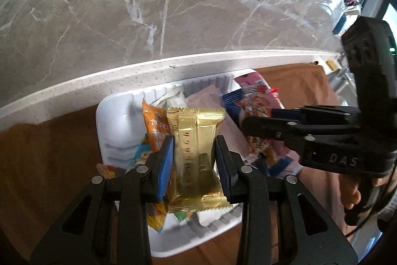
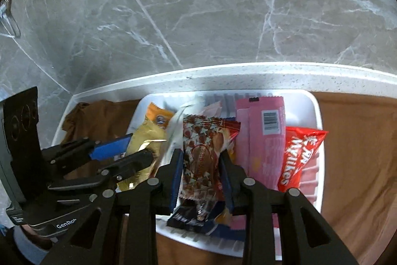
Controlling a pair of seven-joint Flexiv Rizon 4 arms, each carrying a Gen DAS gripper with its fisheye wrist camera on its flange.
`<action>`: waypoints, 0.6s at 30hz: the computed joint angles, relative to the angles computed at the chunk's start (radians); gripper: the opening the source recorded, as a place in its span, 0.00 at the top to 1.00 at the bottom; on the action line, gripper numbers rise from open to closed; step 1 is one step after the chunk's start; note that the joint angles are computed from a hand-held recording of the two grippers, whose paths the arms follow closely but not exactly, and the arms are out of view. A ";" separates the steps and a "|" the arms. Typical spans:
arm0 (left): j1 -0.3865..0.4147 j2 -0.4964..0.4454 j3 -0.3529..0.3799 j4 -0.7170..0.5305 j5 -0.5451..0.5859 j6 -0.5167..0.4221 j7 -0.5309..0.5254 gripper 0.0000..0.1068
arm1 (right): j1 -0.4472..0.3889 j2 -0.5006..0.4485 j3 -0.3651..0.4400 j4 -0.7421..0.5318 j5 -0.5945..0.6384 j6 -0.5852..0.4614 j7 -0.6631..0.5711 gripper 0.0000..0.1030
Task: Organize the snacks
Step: 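Carry the gold packet and candy packet into the tray and open both tools, then grasp the green-edged seed bag with the left tool while the right tool grasps the red-white packet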
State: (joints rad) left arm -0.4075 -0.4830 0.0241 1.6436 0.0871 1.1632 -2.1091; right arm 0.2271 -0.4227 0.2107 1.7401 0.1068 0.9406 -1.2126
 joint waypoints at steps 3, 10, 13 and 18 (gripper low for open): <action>-0.016 -0.009 0.018 -0.011 0.023 0.003 -0.025 0.61 | 0.009 0.014 -0.010 0.025 -0.017 0.027 0.017 0.67; -0.050 0.007 0.051 -0.035 0.102 -0.028 -0.074 0.60 | 0.001 0.059 -0.010 0.063 -0.018 0.072 0.038 0.66; -0.062 0.037 0.054 -0.017 0.137 -0.030 -0.099 0.60 | -0.001 0.103 -0.009 0.096 -0.019 0.079 0.048 0.66; -0.080 0.096 0.038 0.024 0.193 -0.036 -0.126 0.60 | -0.004 0.200 -0.001 0.159 -0.004 0.063 0.056 0.65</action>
